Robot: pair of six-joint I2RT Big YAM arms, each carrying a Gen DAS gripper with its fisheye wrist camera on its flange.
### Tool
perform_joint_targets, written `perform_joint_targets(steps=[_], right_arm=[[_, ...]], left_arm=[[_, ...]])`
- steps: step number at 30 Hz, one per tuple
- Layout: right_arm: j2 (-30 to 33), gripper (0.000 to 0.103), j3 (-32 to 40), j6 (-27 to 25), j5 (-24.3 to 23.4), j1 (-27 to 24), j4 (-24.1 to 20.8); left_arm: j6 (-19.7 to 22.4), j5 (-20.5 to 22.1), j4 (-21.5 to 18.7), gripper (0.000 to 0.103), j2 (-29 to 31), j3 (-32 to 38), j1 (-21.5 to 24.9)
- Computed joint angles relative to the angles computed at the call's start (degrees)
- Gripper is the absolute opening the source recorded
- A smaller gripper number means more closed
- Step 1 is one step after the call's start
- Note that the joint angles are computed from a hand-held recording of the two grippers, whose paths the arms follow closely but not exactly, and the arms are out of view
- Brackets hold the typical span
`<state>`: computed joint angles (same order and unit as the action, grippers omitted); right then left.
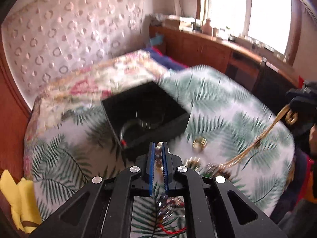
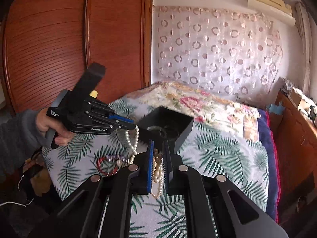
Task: Organize jewelry
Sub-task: 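Lift both pearl necklaces and carry them over the black box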
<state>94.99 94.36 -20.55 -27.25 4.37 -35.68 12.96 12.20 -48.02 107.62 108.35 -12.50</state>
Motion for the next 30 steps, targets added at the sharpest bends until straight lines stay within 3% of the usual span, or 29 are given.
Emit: perform_joint_targets(steps=[11,22,27,30], right_arm=[[3.4,0.01,10.4,-0.2,0.6,1.1,-0.6],[9.5,0.01,21.9,-0.6,3.7,2.3,-2.9],[13.6,0.01,27.6,-1.7,6.1,3.1,-5.2],[15.8,0.01,30.4,-1.2,6.9,3.4,-6.4]], left_arm=[[-4.6,0.5,2.9,0.006,0.1,8.3,-0.3],[-7.1,-1.2,-0.5,0.006,5.0,24.0,-0.5],[-7.1,-2.9,-6.2,0.006,11.5,35.6,-0.4],[-7.3,-3.8,-9.0,0.006,14.4,39.0,-0.3]])
